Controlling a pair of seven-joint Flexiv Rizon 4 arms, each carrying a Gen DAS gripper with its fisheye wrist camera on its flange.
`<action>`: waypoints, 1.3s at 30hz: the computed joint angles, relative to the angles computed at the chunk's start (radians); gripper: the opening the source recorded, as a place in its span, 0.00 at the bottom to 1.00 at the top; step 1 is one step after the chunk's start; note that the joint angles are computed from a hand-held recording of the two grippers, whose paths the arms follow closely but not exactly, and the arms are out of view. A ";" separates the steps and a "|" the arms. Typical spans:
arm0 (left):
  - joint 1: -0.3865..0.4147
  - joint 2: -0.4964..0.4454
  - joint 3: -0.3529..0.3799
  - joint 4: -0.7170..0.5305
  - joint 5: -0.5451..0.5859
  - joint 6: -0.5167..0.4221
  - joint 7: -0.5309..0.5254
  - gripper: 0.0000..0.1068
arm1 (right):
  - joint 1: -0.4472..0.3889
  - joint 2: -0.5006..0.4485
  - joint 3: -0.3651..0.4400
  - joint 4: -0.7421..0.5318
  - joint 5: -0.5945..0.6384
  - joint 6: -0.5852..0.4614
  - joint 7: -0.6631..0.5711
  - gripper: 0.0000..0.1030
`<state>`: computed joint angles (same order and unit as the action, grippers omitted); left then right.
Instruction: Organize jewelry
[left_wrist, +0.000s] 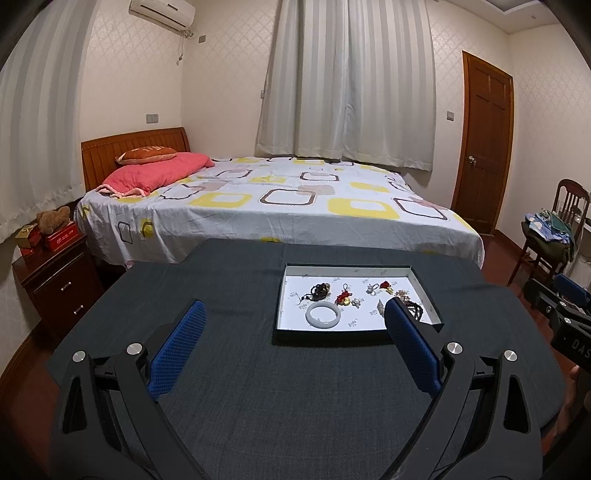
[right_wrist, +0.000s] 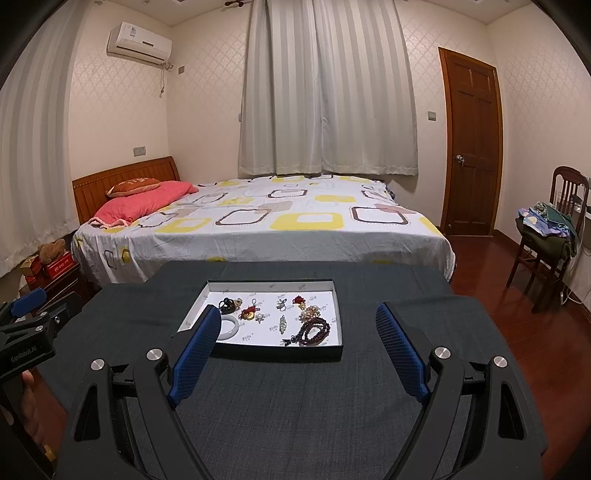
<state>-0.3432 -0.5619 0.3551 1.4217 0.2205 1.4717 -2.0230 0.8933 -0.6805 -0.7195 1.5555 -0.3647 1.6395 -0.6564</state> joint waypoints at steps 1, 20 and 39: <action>-0.001 -0.001 0.002 0.001 0.002 0.002 -0.001 0.89 | 0.000 0.000 0.001 -0.001 0.000 -0.001 -0.001 0.80; -0.021 -0.008 0.040 -0.017 0.047 -0.014 -0.053 0.93 | 0.009 -0.001 -0.004 0.007 0.007 0.001 -0.006 0.80; -0.008 -0.015 0.028 -0.013 0.025 0.018 -0.057 0.93 | 0.008 -0.004 0.001 0.009 0.013 0.004 -0.016 0.80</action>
